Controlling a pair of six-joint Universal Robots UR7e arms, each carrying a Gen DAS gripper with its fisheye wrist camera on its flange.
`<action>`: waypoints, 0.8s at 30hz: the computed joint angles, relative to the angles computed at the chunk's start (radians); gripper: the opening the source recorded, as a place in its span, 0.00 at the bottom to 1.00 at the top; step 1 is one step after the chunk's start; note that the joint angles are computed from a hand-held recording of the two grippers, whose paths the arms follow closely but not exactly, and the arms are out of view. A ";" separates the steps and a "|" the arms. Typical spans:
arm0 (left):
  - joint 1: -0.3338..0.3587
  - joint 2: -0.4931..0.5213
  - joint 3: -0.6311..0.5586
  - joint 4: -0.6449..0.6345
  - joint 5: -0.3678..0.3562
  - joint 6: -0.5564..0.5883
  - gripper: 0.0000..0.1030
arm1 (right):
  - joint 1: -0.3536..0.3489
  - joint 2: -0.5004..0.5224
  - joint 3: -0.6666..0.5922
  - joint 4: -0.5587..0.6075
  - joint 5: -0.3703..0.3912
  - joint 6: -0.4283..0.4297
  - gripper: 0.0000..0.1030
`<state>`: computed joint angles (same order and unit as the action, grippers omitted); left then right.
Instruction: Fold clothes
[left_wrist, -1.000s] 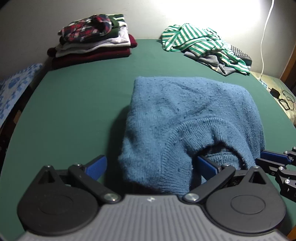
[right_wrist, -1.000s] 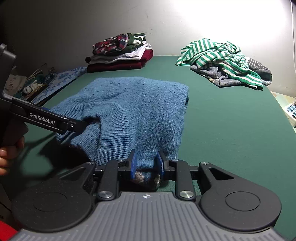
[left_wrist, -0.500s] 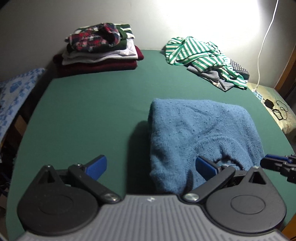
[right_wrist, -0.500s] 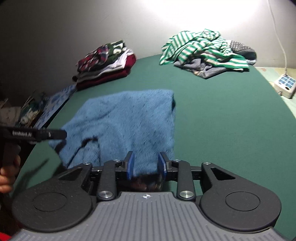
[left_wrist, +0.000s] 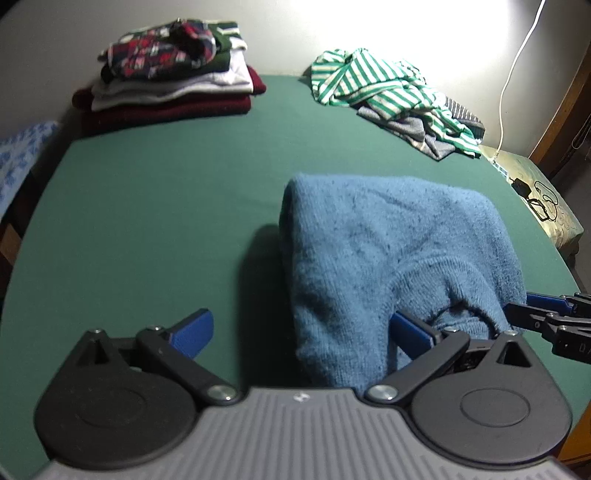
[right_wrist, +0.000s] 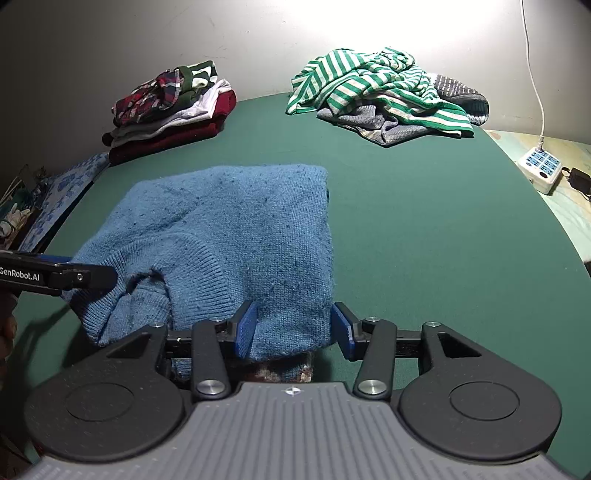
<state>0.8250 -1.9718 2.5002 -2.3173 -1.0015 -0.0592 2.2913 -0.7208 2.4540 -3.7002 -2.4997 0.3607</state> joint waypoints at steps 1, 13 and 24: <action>-0.006 -0.004 -0.001 -0.006 0.005 0.007 0.99 | -0.003 -0.011 0.002 0.001 0.005 0.003 0.48; 0.071 0.138 -0.051 -0.080 -0.073 0.042 0.99 | -0.087 -0.046 0.006 0.025 0.092 -0.011 0.57; 0.173 0.218 -0.118 -0.057 -0.207 0.045 0.99 | -0.133 -0.039 0.004 0.001 0.171 -0.015 0.58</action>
<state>0.9976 -1.7541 2.3819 -2.3740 -1.2086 -0.0142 2.1580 -0.7599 2.4577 -3.6992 -2.3288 0.3459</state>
